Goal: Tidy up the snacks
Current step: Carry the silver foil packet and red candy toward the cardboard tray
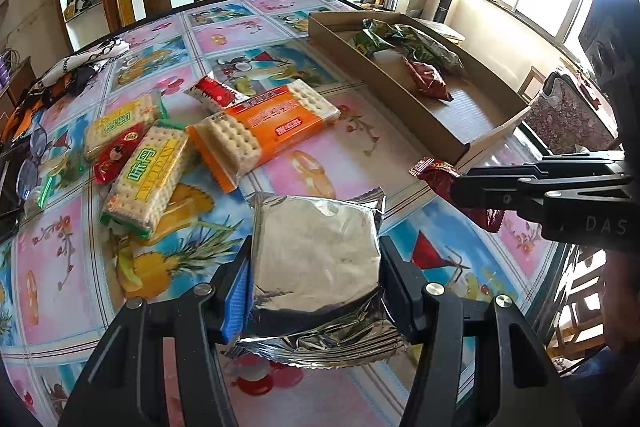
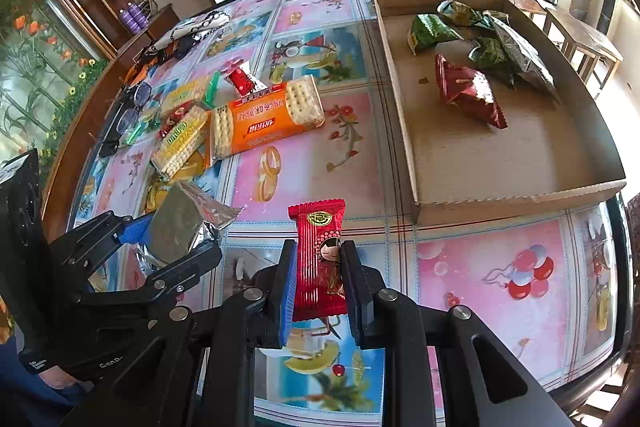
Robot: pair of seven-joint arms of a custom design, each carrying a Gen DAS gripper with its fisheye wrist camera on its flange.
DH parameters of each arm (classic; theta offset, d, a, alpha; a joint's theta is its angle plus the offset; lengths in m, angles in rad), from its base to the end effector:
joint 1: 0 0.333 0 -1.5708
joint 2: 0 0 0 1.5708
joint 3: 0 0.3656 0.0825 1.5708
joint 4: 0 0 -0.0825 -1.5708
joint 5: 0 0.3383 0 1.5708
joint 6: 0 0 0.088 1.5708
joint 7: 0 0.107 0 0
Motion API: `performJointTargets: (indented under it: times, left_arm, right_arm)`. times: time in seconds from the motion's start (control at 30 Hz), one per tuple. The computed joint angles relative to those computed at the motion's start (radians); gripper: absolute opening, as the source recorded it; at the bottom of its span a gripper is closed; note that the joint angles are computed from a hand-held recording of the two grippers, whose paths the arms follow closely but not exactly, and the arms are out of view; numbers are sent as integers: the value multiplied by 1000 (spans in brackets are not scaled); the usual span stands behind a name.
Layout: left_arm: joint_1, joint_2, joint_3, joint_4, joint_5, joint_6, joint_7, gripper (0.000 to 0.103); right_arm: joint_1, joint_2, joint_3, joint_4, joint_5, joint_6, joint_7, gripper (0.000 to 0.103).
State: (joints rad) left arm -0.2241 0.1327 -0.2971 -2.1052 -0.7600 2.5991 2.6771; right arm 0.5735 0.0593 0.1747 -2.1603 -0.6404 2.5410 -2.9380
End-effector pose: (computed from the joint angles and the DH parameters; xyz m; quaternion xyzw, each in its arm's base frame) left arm 0.4983 -0.2624 0.4692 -0.2559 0.9154 -0.3101 0.0200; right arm 0.3913 0.3709 0.4793 -0.4708 0.8424 -0.1185 0.2337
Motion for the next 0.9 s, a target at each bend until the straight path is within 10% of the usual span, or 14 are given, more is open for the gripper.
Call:
performJointTargets:
  times: [0.9]
  left_arm:
    - [-53, -19, -23, 14, -29, 11, -11, 57]
  right_arm:
    - [-61, -142, 54, -108, -77, -21, 96, 23]
